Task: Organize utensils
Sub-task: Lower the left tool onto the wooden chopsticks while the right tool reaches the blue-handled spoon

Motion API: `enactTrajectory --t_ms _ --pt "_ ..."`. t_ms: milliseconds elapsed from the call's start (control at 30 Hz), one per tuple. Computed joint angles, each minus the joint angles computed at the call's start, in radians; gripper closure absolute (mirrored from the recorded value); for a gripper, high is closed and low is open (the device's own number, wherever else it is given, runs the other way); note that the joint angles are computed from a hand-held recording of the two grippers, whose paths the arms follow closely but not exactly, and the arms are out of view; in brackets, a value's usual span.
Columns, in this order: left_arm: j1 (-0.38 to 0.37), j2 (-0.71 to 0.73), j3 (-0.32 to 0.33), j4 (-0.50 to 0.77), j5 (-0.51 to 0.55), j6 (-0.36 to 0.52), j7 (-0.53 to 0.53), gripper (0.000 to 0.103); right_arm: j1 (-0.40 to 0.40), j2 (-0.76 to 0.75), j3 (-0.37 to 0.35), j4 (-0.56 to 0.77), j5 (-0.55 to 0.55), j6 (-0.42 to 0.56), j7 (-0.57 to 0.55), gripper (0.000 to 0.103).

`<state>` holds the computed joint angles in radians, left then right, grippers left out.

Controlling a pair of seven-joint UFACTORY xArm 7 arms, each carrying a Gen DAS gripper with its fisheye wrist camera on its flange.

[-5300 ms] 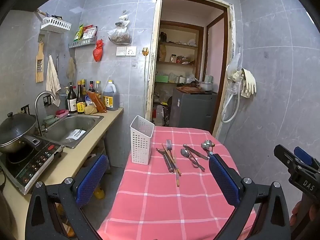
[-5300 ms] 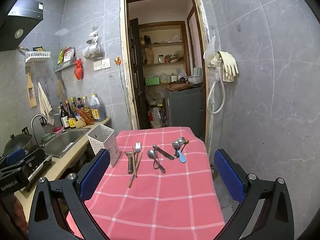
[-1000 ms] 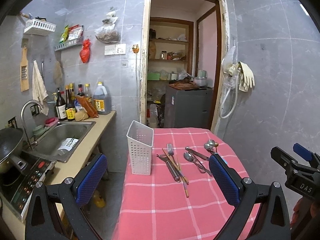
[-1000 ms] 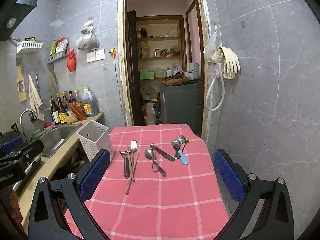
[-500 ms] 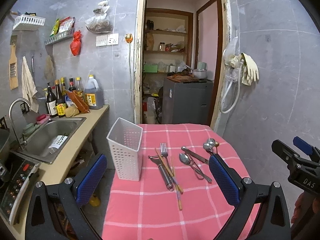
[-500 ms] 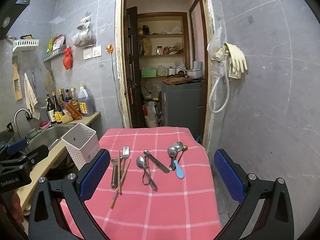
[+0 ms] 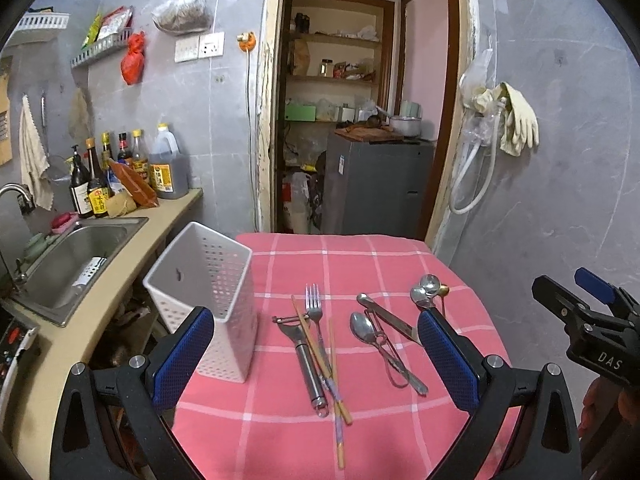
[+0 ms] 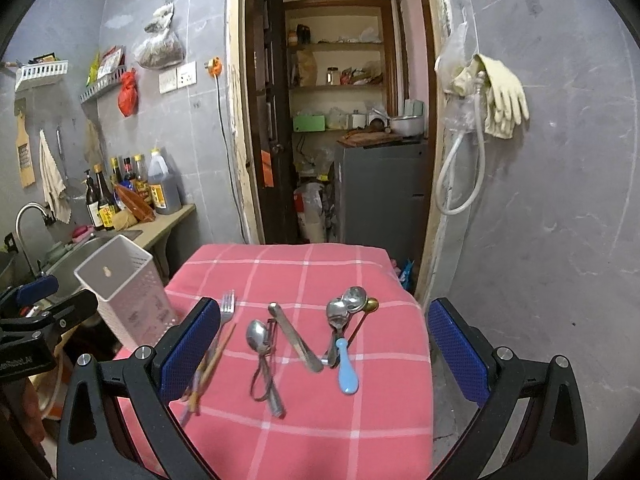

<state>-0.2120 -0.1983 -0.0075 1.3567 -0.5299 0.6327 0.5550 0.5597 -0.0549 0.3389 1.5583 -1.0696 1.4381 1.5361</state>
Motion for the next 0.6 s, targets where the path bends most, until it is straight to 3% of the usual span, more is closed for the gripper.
enactTrajectory --t_ms 400,600 --pt "-0.018 0.16 -0.084 0.051 0.103 -0.159 -0.138 0.0 -0.147 -0.055 -0.071 -0.173 0.026 -0.286 -0.026 0.001" --pt "-0.022 0.232 -0.109 0.082 0.137 -0.197 -0.176 0.0 -0.215 -0.065 -0.104 -0.249 0.036 -0.453 -0.037 0.001"
